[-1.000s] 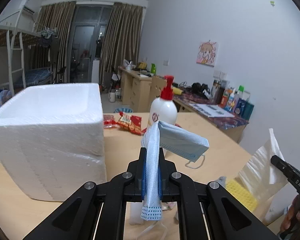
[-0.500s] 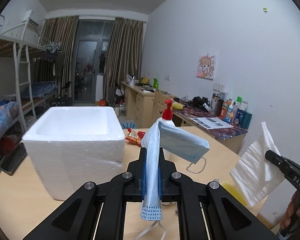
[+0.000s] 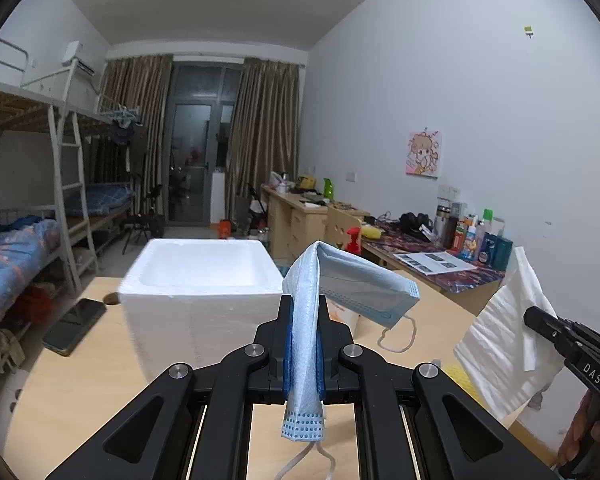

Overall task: Organize soft objects
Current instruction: 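Carry the mask in the left tool while the right tool carries the tissue over the foam box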

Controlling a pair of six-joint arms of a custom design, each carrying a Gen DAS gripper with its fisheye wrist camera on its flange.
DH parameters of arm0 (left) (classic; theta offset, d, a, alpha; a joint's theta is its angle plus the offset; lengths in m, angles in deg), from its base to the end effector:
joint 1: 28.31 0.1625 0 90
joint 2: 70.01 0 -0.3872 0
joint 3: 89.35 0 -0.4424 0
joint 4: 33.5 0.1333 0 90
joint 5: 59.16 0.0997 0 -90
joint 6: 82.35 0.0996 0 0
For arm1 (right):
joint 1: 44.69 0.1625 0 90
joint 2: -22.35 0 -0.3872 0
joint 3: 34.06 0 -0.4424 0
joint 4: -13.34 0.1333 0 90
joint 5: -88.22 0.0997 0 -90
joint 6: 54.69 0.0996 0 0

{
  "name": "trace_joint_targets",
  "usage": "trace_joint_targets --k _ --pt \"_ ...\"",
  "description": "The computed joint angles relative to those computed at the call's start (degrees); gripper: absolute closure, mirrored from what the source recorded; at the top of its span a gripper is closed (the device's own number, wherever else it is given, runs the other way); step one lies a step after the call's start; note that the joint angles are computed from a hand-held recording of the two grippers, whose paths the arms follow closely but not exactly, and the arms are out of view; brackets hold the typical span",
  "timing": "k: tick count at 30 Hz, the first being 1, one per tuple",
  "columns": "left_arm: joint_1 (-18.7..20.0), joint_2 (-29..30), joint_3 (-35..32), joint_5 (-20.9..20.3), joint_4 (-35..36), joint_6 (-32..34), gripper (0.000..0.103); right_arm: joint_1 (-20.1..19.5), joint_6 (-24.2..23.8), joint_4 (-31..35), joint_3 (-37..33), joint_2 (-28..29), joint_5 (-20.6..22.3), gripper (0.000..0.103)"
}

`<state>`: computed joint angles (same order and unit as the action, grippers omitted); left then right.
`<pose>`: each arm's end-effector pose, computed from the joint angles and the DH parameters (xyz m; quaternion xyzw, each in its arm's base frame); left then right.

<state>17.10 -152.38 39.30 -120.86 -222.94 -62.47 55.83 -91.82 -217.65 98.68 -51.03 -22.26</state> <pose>-0.2134 -0.4736 0.2537 0.3700 0.7919 -0.4706 0.1207 0.1777 -0.4176 0.2379 0.1946 -0.7282 0.5950 0.2790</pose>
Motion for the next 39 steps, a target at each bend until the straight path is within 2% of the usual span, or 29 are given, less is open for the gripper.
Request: trace_joint_targets --k 4,14,20,29,39 --pt "-1.2 -2.3 1.8 2.0 -0.6 0.2 0.094 0.9 -0.6 0.3 0.0 0.8 0.1 0.093" --pt "-3.9 -8.9 6.4 9.1 -2.9 2.4 0.094 1.7 -1.0 2.9 -0.2 1.9 4.9 0.093" --pt "-4.4 -12.5 8.4 12.0 -2.9 3.5 0.094 2.3 -1.4 3.8 -0.6 3.2 7.0 0.093" --pt "-4.2 -17.3 10.5 14.5 -2.2 4.1 0.094 3.7 -2.3 5.4 -2.0 5.8 8.0 0.093" --pt "-3.4 -19.5 11.3 15.5 -2.1 3.9 0.094 5.4 -3.1 6.2 -3.3 8.2 8.5 0.093"
